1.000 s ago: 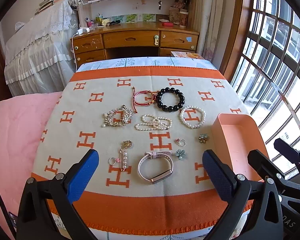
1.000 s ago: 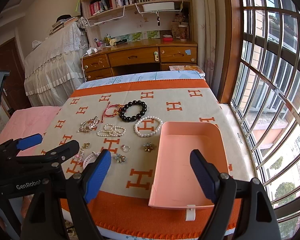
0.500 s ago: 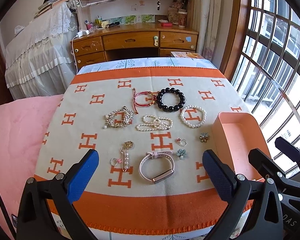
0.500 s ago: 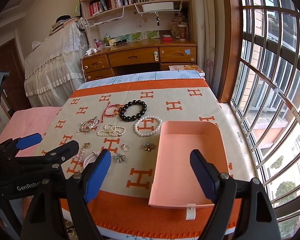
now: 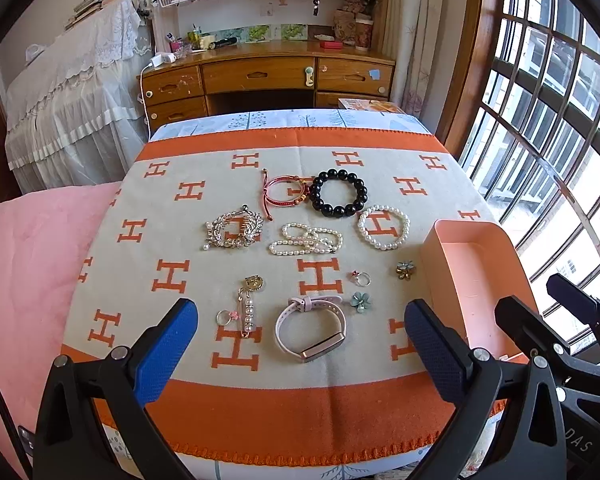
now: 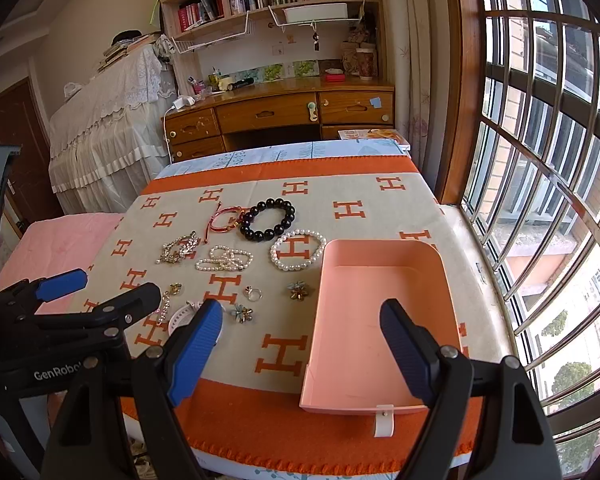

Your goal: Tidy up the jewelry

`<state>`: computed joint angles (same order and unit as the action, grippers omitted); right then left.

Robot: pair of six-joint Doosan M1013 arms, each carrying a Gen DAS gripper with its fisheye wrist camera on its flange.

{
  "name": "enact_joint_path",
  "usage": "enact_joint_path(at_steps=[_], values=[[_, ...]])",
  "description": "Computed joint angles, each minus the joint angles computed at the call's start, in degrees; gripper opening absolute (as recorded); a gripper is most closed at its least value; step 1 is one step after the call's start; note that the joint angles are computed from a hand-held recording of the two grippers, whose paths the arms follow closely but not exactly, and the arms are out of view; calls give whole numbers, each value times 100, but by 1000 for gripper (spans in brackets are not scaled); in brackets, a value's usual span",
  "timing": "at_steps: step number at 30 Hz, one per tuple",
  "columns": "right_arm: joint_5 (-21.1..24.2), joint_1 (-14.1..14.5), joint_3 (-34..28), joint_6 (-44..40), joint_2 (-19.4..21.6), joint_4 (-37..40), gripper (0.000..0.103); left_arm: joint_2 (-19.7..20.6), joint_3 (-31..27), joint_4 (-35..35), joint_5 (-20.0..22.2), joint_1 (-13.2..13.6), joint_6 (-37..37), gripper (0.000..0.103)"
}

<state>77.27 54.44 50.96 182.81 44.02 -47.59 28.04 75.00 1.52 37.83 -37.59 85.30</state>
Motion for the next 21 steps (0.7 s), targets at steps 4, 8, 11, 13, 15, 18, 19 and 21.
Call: enact_joint_path(at_steps=[4, 8, 11, 13, 15, 18, 19, 21], values=[[-13, -5, 26, -23, -17, 61, 82, 16, -16, 187, 58, -24, -97, 102], [-13, 11, -58, -81, 23, 93, 82, 19, -14, 143, 56, -12, -35, 102], [-77, -9, -33, -134, -14, 121, 82, 63, -89, -72, 120, 24, 188, 102], [-105, -39, -70, -256, -13, 228, 82, 81, -144, -163, 161, 47, 354, 102], [-301, -108, 20, -338, -97, 402, 82, 88, -206, -208, 172, 72, 501, 102], [-516, -204, 95, -452, -207, 618, 82, 149, -424, -454, 385, 142, 902, 102], [-523, -232, 89, -504, -226, 660, 82, 180, -516, -515, 487, 168, 993, 102], [-522, -293, 44, -658, -259, 734, 82, 253, -703, -531, 662, 208, 1130, 102]])
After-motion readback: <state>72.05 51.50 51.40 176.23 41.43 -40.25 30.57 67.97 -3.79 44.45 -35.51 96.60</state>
